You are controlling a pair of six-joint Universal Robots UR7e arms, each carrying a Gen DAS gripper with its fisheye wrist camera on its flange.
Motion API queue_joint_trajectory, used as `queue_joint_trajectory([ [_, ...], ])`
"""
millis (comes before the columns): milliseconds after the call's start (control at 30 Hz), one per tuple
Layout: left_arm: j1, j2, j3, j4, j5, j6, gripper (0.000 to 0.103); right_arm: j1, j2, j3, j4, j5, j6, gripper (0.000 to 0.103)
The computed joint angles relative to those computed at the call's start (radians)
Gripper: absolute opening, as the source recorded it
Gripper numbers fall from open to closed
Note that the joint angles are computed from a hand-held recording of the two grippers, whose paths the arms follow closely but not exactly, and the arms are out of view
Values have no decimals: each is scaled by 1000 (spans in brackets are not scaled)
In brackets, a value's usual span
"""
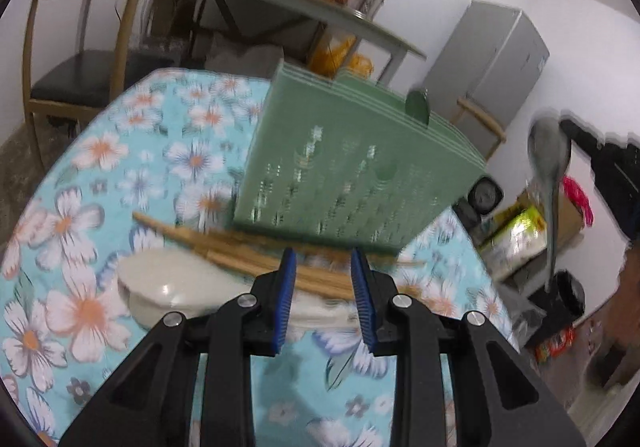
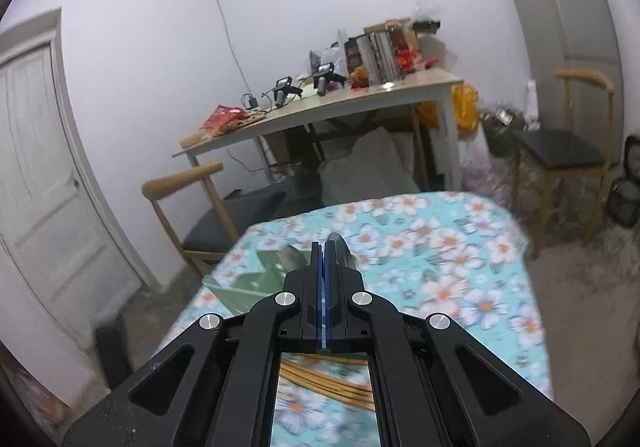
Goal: Organize utensils
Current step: 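Raise the right gripper with the spoon while the left gripper lifts away, then drop the steel spoon into the holder with the right gripper while the left gripper lowers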
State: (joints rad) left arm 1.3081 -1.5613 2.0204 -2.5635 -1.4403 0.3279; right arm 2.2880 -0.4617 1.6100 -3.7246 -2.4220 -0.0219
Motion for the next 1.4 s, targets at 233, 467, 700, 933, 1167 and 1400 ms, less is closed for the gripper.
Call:
queue_joint_trajectory([
  [233, 90, -6, -43, 110, -28, 12, 27, -10, 11, -129, 78, 99, 4, 0],
  [467, 127, -11, -73, 137, -59, 45, 27, -41, 69, -260, 89, 179, 41, 0],
  [700, 146, 0, -98, 176, -84, 53, 27, -121, 62, -259, 79, 428, 167, 0],
  [933, 144, 9, -105, 182, -92, 53, 27, -144, 101, -248, -93, 432, 95, 0],
  [1167, 166, 7, -136, 215, -155, 30, 27, -123, 121, -201, -151, 313, -29, 0],
  [1400, 199, -31, -191, 260, -256, -11, 46, -108, 156, -203, -229, 206, -99, 29],
])
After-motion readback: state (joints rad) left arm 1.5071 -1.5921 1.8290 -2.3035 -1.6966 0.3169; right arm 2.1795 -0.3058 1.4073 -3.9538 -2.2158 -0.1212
